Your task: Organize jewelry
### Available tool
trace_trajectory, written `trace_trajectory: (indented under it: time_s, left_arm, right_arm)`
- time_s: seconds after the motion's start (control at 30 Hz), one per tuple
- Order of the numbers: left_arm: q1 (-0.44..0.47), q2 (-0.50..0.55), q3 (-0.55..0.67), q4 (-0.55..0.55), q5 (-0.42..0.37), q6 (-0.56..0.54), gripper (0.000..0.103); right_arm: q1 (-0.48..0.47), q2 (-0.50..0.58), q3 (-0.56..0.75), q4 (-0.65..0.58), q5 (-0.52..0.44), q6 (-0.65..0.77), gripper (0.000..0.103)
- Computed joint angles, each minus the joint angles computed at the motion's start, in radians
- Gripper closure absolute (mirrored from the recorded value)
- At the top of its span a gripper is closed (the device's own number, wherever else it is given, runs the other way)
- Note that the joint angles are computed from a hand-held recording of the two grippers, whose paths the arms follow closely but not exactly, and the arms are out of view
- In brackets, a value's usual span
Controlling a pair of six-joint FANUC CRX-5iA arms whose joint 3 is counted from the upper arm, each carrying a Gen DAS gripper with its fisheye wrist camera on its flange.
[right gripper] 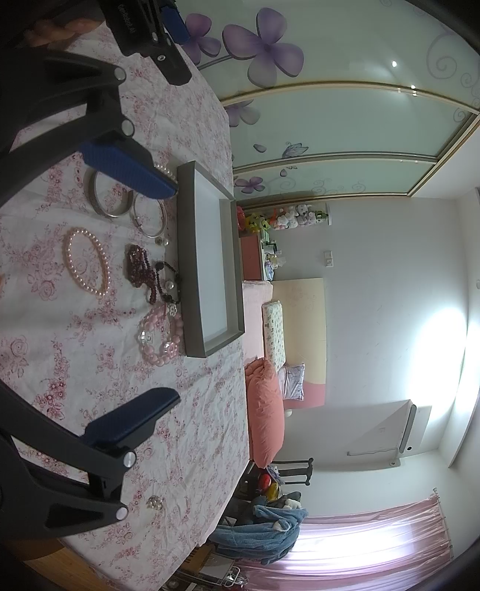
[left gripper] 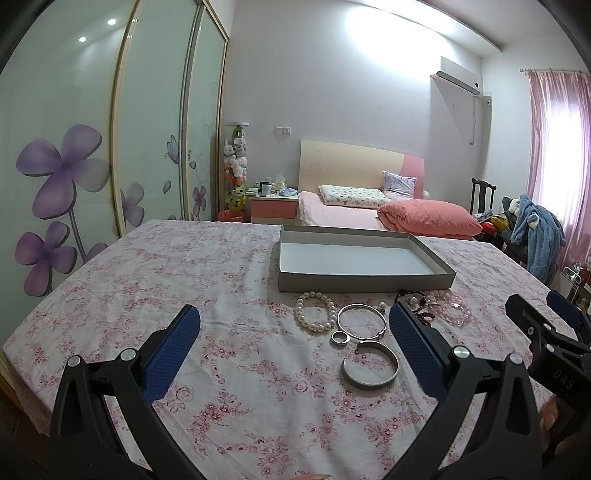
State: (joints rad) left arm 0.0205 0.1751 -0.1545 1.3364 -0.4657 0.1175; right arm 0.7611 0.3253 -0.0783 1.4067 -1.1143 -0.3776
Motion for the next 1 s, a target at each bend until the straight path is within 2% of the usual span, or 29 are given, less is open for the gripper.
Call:
trace_trajectory:
  time_s: [1.0]
  left_arm:
    - [0.003,0.002,0.004,-0.013,-0.004,0.011,0.002]
  right_arm:
    - [-0.002,0.000,0.000,-0.002,0.005,-0.002,0.004]
